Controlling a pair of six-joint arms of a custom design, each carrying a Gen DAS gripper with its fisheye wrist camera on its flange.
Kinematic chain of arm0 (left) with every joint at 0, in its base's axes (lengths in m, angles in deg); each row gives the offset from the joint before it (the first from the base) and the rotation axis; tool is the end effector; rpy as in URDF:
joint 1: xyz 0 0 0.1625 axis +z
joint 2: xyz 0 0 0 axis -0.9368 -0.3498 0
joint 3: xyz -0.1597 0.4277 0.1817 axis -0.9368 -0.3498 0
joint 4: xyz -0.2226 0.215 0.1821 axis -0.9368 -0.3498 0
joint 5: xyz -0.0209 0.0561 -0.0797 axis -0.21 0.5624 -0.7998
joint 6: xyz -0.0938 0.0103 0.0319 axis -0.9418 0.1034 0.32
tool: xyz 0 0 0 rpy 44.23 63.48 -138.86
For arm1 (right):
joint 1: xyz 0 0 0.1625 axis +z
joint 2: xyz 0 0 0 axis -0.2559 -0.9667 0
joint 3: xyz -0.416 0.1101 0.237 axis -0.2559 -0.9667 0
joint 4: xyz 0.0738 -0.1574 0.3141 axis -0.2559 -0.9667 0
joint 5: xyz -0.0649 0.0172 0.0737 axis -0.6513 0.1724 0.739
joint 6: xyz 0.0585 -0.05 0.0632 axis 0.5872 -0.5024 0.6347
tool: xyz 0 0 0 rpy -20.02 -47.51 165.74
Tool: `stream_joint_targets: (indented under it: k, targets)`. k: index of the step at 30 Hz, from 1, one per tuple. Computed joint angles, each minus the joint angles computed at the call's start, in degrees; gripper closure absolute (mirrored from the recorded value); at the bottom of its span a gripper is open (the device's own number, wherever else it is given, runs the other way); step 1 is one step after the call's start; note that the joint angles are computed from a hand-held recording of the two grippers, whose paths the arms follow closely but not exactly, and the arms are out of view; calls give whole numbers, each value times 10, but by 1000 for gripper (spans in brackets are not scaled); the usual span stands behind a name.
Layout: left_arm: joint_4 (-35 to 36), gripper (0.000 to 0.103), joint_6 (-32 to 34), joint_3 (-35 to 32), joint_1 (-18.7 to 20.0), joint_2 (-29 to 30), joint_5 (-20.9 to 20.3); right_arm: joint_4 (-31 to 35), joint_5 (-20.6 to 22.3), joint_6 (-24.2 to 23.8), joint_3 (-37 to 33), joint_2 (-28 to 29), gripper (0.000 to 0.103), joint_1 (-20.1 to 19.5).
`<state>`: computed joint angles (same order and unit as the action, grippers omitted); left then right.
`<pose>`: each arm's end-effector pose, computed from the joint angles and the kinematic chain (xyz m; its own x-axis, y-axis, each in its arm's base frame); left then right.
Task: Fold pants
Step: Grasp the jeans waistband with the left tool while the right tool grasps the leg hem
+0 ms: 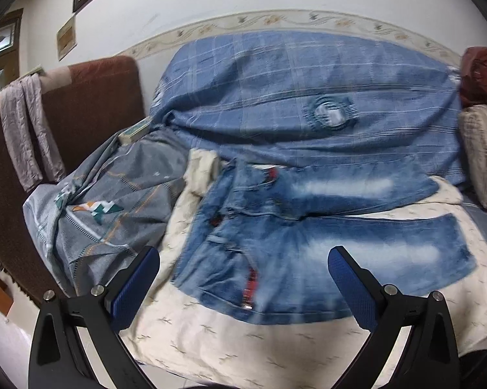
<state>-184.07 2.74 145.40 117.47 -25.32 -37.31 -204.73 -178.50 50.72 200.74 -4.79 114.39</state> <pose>-0.1302 -0.4914 0.1992 -0.5394 -0.4901 -0.6848 0.4227 0.5457 -0.7235 0.1947 -0.5392 0.1326 -0.7055 -0.2666 0.6566 -0.6868 0.4857 -0.5408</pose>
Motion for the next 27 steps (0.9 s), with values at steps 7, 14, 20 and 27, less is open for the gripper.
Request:
stream_joint_targets:
  k: [7,14,20,27]
  targets:
    - [152,0,-81,-45,89,-63,4,127,-7,36,-98,1,0,-13]
    - [-79,0,223,-188,172,-11,-49,269,-4,59,-231,34,0,-28]
    - [51,0,294,-382,239,38,-142,422,6,46,-388,66,1,-54]
    - [241,0,311,-624,295,115,-228,640,11,64,-677,159,1,-72]
